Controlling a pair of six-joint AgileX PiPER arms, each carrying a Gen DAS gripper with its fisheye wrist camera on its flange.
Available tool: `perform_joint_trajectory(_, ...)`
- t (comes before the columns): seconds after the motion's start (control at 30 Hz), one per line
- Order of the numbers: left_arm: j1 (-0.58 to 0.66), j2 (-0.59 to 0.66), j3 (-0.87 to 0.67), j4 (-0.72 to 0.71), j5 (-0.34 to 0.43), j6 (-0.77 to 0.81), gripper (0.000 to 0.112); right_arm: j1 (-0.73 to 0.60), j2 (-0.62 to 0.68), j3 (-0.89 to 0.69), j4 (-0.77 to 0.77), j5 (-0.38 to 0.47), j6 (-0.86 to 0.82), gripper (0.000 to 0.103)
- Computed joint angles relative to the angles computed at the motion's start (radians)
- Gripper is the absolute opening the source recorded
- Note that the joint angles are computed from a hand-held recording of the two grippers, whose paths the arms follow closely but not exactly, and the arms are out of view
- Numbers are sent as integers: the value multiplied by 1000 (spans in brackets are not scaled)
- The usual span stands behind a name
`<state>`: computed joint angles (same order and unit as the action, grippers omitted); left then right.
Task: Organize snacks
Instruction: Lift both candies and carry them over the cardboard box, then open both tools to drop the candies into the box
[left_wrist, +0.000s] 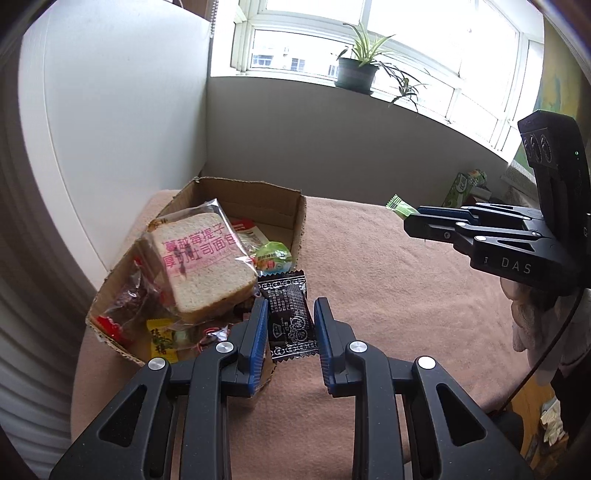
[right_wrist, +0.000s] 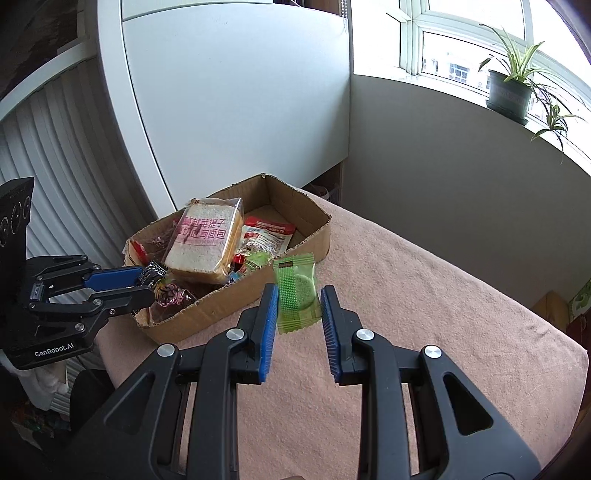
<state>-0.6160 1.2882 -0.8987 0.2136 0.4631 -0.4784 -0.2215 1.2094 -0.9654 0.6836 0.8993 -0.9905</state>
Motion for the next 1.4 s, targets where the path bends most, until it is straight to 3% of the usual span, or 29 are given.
perform_joint_trajectory(0.3,235,-71,60,-263,-28,294,24,166,95,-76,-52,-84,176,24)
perform_joint_trajectory(0.57,369,-19,41,-434,-34,486,24,255,238,-149,-119,-158,311,24)
perform_joint_trajectory(1.07,414,103,-2,-483,-52,530,24,317,323,-195,-140,-181,373,25)
perform_joint_trajectory(1.17,410,105,-7,-483,-51,530,24,326,319,-196,-155,-183,383,36)
perform_joint_trajectory(1.23,407,107,-11,-472,-44,513,24,329,315,-196,-157,-188,388,49)
perform_joint_trajectory(1.27,408,107,-13,-480,-42,519,24,329,314,-196,-157,-187,390,50)
perform_joint_trajectory(1.37,411,105,-13,-474,-38,509,32,330,306,-193,-166,-189,400,55)
perform_joint_trajectory(1.4,411,101,-12,-472,-38,505,39,330,300,-188,-164,-196,399,61)
